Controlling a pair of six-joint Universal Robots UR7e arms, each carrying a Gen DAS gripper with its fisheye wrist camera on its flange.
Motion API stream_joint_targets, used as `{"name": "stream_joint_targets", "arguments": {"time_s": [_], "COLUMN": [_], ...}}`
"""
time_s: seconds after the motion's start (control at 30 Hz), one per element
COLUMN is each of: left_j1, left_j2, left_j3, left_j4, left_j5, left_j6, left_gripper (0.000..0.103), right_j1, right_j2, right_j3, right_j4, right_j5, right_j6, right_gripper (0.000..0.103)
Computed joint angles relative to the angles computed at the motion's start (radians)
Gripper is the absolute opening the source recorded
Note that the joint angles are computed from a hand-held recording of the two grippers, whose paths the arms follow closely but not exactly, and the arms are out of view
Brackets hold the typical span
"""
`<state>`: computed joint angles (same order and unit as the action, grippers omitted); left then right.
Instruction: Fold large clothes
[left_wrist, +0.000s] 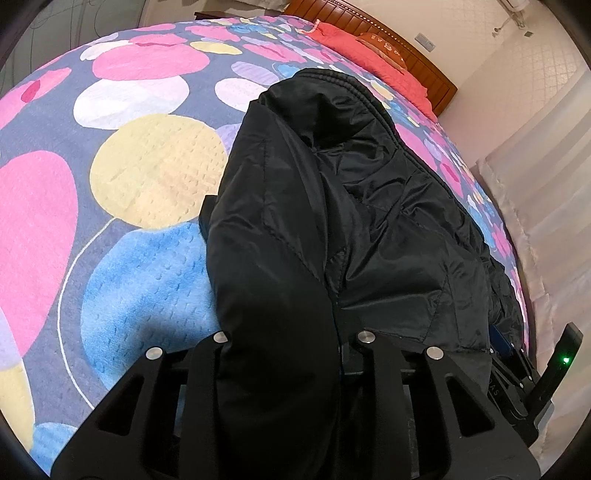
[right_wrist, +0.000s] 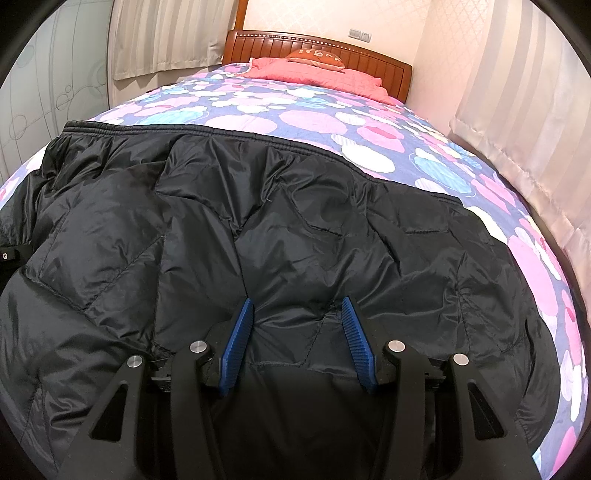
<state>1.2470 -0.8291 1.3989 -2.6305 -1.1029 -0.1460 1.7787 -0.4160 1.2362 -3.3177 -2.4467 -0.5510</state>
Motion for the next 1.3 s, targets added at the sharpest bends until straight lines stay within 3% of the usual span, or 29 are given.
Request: {"name": "stream_joint_targets", "arguments": {"time_s": [0.43,0.67,0.77,1.03,1.3], "left_j1": [-0.035,-0.104,-0.156,-0.282,-0.356], "left_j2": [-0.028,-0.059,-0.052,0.047,0.229], "left_j3": [0.026,0.047,0.037,-0.043,-0.149], "left_j4": [-0.023,-0.066,-0.062,-0.017,0.015], "left_j5": [0.033,0.023,0.03,0.1,0.104], "left_j6": [0.03,0.086,0.124,0.202,0.241], "left_gripper": [0.018,0.016,0.016,0.016,0.016], "right_j1": [-0.001,0.004,-0.001,-0.027,-0.088], "right_j2": [0.0,-0.009,-0.045,-0.186,-0.314], "right_j3": [0.001,-0.004,0.021,0.162,0.279], "right_j4": [-0.001,0.03,0.062,-0.018,-0.112], "right_j5": [0.002,0.006,0.036,0.093,0.054], "right_j6": [0.002,0.025,0.068,0.121,0.15], "right_gripper": [0.05,0.05,0.055,0.061,0.064]}}
